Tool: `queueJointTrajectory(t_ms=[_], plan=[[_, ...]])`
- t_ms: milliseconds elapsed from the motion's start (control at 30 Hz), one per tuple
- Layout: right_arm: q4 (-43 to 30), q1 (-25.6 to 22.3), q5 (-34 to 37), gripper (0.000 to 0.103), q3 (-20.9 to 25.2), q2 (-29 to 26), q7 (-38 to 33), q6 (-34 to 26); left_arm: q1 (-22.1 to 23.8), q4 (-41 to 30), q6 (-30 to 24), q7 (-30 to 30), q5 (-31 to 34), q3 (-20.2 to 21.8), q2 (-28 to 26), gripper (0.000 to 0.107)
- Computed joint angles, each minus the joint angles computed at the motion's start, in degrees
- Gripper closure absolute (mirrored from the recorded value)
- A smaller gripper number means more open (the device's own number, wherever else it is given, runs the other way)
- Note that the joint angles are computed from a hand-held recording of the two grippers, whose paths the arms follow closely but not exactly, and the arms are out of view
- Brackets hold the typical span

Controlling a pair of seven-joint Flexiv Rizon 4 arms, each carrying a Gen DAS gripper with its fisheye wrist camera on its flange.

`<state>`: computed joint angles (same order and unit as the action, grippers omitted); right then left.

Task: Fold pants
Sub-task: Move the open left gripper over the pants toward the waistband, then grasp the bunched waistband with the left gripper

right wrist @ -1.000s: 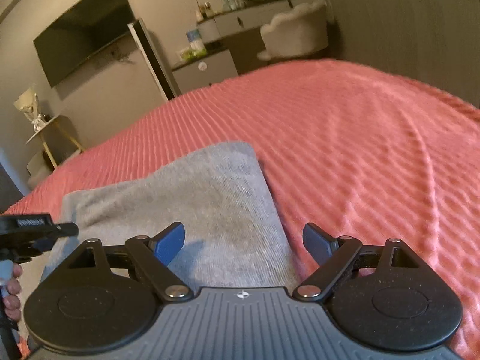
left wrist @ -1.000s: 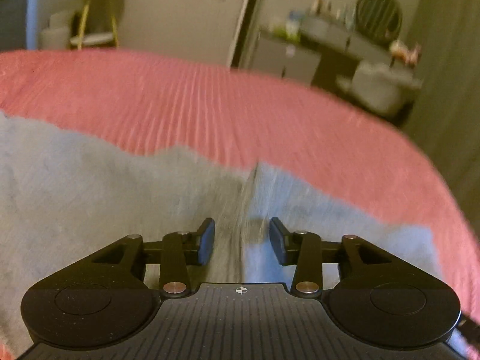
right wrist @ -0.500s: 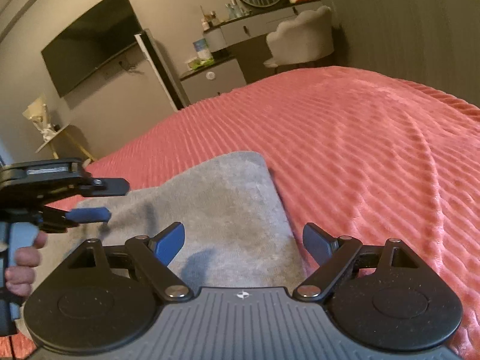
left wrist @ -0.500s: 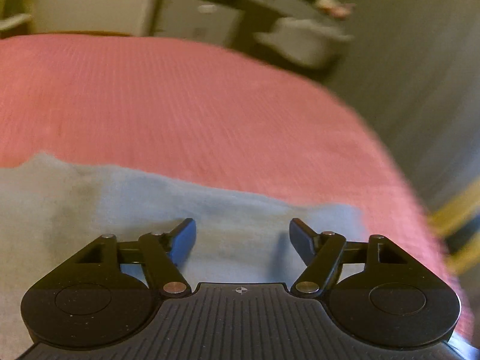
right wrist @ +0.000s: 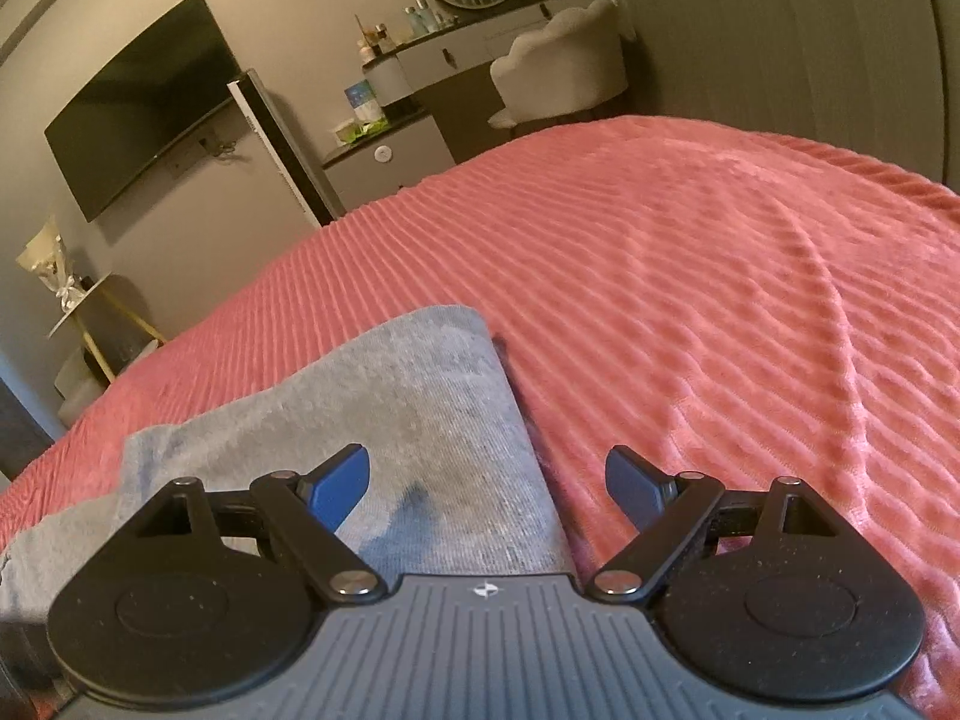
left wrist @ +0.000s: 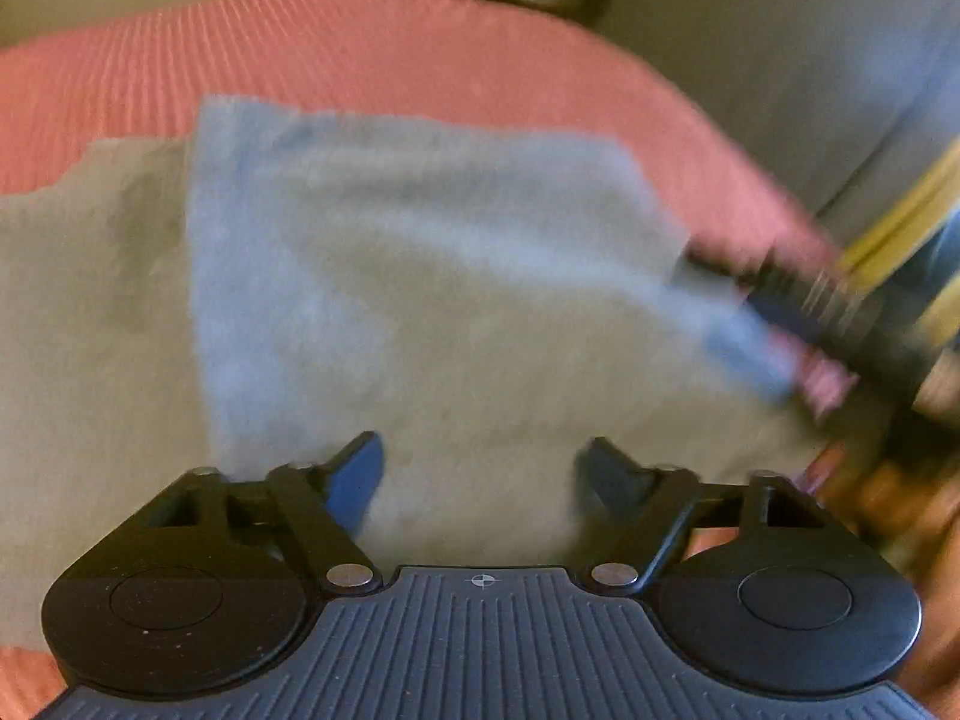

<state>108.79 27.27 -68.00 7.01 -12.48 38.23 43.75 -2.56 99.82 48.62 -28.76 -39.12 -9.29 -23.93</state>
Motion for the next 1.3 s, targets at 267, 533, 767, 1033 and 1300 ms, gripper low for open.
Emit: queueJointTrajectory(t_ms=[267, 533, 767, 1033, 1300], plan=[[1.96, -0.70, -13.35, 0.017, -0.16, 2.46, 5.92, 3.47, -0.28, 3.99, 11.90, -0.60, -0.47, 1.74, 1.97, 0.040], [-4.26, 0.34, 2.45, 0.017, 4.03, -3.34, -16.60, 6.67, 6.85, 0.10, 9.92, -21.87, -6.91, 2.28, 0.00, 0.020], [-9.76, 7.27, 10.67, 0.017, 0.70, -6.44, -30.09, -2.95, 10.94, -2.06, 17.76, -26.41, -8.94, 4.10, -2.57, 0.013], [-9.88, 8.89, 10.29, 0.016, -0.96, -6.64, -28.74, -4.38, 19.22, -7.12, 14.85, -26.70, -18.11, -0.38, -7.15, 0.011], [-10.67, 8.72, 9.90, 0.016, -1.12, -7.61, -28.27, -4.94, 22.88, -10.98, 9.64, -26.16, -26.97, -2.98, -11.81, 0.011]])
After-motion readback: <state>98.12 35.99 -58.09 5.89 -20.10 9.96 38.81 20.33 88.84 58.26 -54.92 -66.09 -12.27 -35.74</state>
